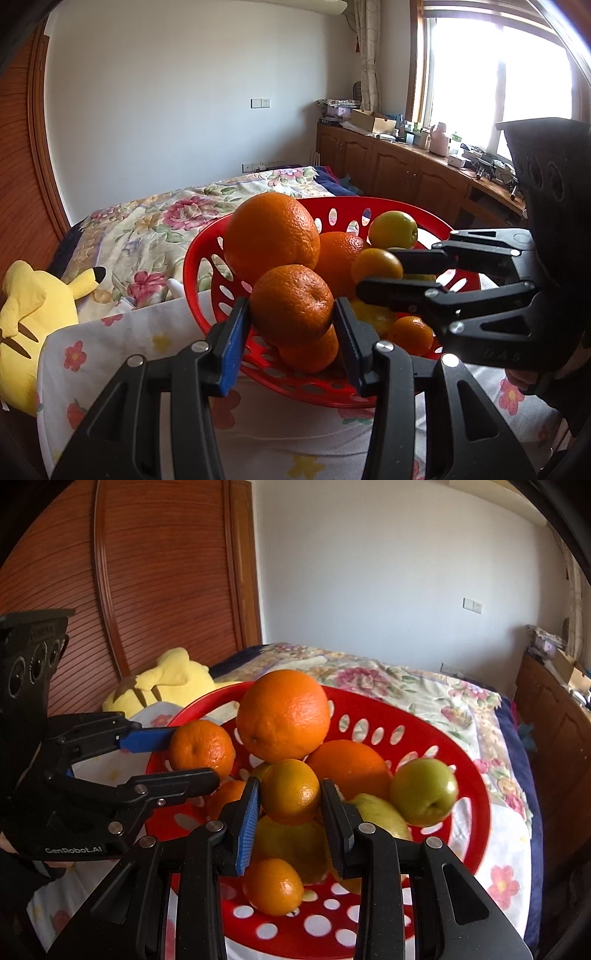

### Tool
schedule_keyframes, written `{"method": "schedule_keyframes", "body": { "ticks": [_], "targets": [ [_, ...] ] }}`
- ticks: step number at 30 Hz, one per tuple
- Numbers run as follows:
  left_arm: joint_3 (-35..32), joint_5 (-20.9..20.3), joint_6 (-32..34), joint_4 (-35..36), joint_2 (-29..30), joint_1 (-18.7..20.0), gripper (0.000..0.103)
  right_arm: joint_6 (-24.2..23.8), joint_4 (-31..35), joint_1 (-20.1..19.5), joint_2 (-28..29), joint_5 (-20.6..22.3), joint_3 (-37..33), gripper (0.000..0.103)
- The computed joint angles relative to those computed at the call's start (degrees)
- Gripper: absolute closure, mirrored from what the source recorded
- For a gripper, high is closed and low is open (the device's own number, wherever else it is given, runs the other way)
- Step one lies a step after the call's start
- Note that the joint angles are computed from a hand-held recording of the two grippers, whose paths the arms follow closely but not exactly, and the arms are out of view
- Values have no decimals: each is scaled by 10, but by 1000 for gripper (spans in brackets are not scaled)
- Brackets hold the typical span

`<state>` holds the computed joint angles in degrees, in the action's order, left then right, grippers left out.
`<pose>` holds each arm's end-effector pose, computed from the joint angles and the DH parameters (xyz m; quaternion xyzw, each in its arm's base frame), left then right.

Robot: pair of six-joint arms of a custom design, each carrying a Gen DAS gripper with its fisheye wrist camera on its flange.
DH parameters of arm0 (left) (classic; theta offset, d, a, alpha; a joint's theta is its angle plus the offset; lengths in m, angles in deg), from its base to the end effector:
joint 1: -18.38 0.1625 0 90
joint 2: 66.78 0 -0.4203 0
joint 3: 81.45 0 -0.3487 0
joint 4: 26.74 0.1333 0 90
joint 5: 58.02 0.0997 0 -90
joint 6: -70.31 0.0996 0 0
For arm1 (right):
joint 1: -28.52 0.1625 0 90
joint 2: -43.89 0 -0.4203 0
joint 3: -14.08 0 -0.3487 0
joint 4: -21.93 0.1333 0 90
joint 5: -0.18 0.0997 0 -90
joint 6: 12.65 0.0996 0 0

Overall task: Organize fruits
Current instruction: 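Open both tools to drop the mandarins into the basket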

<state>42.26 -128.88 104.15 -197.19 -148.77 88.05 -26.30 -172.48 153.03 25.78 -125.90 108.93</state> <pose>-0.0026 -0.4848 0.3356 0.3745 0.8534 -0.3063 0.1942 0.4044 -0.4564 -0.0712 0.3091 -0.8731 0.2781 0.2546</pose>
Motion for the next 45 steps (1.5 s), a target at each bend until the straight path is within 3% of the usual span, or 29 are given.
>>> {"method": "schedule_keyframes", "body": {
  "ticks": [14, 22, 36, 45],
  "targets": [
    [2, 0, 1, -1, -2, 0, 58, -1, -12, 0, 9, 8, 1, 70],
    [0, -1, -1, 3, -2, 0, 58, 4, -46, 9, -1, -10, 27, 68],
    [20, 23, -9, 9, -6, -41, 58, 40, -108, 10, -29, -36, 93, 66],
    [50, 60, -30, -23, -24, -71, 45, 60, -124, 25, -39, -55, 115, 66]
  ]
}}
